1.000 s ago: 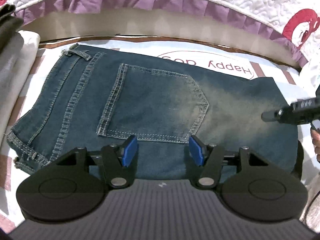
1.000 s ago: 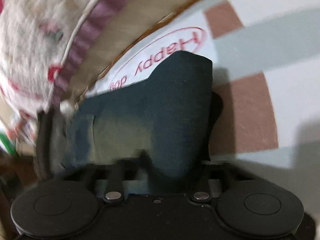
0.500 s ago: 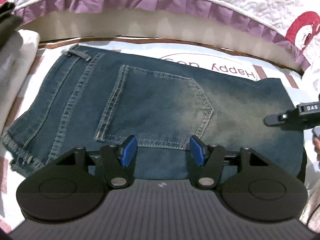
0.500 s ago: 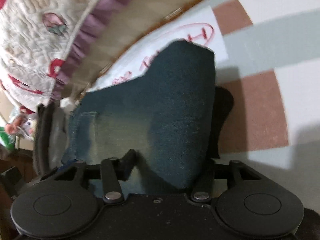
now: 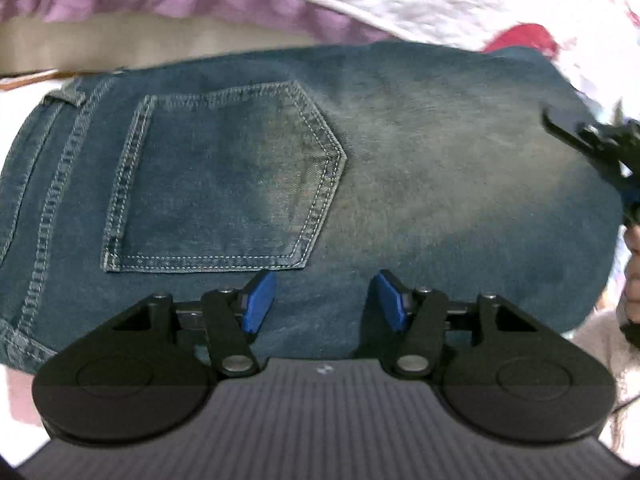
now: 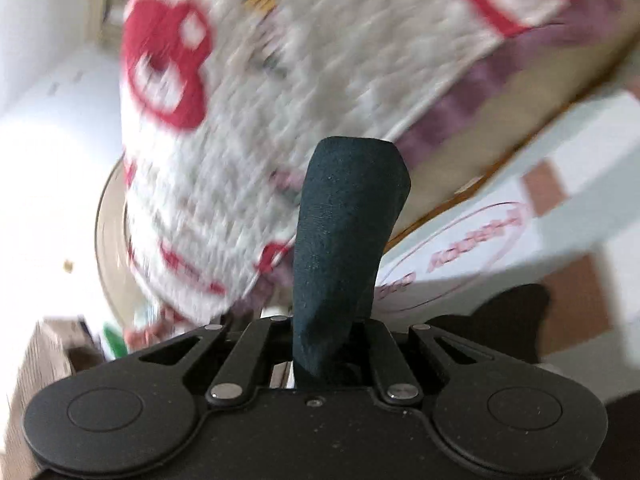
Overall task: Fold clothes
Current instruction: 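Grasp the jeans leg with the right gripper and lift it over the back pocket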
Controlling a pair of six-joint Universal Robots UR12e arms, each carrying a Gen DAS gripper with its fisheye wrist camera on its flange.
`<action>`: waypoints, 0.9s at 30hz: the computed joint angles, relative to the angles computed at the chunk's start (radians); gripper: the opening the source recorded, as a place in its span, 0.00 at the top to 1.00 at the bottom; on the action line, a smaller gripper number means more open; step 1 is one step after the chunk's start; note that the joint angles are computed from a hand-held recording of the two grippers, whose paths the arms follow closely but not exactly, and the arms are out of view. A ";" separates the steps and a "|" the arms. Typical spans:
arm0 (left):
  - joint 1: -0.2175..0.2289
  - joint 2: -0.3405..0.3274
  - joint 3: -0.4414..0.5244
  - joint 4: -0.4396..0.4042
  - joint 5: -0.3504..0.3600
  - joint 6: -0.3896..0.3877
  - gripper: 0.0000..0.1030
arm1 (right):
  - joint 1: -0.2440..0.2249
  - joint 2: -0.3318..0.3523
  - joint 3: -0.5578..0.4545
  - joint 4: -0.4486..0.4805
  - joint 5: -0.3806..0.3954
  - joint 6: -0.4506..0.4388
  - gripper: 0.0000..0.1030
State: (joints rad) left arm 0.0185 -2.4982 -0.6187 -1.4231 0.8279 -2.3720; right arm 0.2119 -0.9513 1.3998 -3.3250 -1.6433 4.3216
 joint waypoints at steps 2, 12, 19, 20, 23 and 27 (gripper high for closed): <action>-0.005 0.026 -0.054 0.061 -0.024 0.059 0.46 | 0.005 -0.046 0.072 0.010 -0.077 0.081 0.90; -0.034 -0.048 0.073 0.000 0.200 0.013 0.45 | -0.014 -0.097 0.002 0.411 -0.043 0.040 0.90; -0.011 -0.120 0.227 -0.064 0.133 -0.123 0.45 | -0.047 -0.027 -0.275 0.785 0.138 -0.029 0.90; -0.006 -0.119 0.230 -0.052 0.124 -0.142 0.45 | -0.053 -0.011 -0.307 0.801 0.174 0.002 0.90; 0.013 -0.166 0.358 -0.154 0.089 -0.160 0.45 | -0.049 0.056 -0.458 0.945 0.193 -0.008 0.89; 0.026 -0.223 0.495 -0.205 0.121 -0.092 0.45 | -0.025 0.197 -0.742 1.204 0.167 -0.060 0.88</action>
State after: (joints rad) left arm 0.0443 -2.7208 -0.1241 -1.6282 0.9490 -2.4636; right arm 0.1870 -0.7546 0.6578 -2.1211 -1.4767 4.2616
